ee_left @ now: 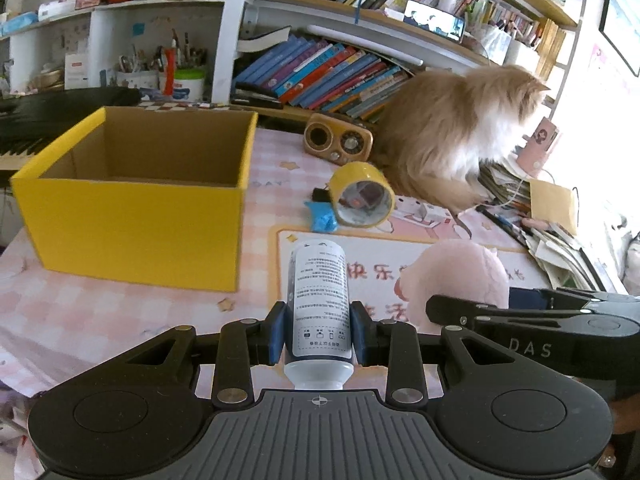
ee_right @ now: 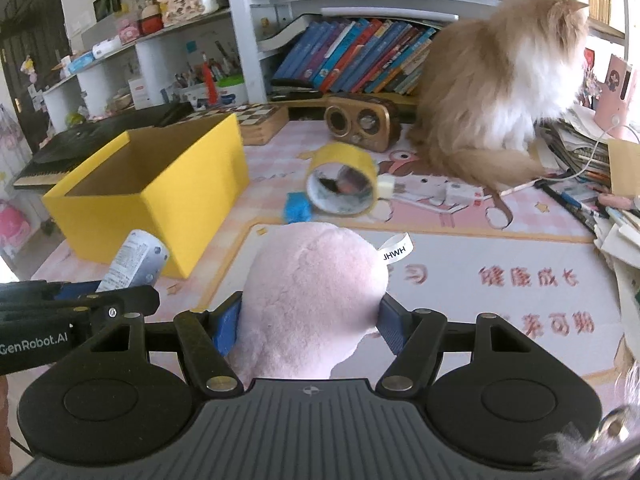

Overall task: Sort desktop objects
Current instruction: 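Lift the bottle and pig and carry both toward the yellow box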

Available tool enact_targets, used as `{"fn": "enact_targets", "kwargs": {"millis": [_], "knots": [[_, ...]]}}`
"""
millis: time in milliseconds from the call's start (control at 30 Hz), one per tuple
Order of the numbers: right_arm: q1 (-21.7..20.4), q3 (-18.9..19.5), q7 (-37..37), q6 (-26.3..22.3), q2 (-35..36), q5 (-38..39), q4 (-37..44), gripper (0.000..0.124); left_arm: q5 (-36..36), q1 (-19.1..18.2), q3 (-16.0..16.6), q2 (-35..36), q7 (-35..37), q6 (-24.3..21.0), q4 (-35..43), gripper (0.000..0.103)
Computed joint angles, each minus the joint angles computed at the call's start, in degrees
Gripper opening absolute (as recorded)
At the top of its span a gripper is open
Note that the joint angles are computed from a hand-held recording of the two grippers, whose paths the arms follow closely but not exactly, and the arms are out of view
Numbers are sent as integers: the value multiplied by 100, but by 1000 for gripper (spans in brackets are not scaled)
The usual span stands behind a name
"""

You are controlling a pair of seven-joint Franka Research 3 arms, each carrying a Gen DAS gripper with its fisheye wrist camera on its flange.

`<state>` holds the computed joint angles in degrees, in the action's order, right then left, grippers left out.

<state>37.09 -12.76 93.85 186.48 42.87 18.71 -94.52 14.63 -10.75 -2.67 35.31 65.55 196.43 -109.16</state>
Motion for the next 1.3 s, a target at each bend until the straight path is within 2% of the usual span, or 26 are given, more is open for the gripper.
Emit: {"fn": "enact_targets", "kwargs": {"millis": [233, 533, 800, 1067, 1300], "knots": [[1093, -781, 532, -50, -57, 232, -365, 66, 439, 686, -353, -428, -6, 362, -846, 31], [1834, -1226, 1114, -242, -148, 73, -646, 66, 849, 1224, -561, -758, -236, 613, -1503, 31], [1933, -1149, 1370, -262, -231, -263, -735, 66, 739, 1166, -350, -1004, -264, 858, -1961, 31], [1645, -690, 1152, -161, -202, -420, -540, 66, 1, 816, 24, -1259, 118, 1121, -2402, 31], [1391, -307, 825, -156, -156, -473, -333, 66, -416, 780, 69, -1379, 353, 1258, -2618, 31]]}}
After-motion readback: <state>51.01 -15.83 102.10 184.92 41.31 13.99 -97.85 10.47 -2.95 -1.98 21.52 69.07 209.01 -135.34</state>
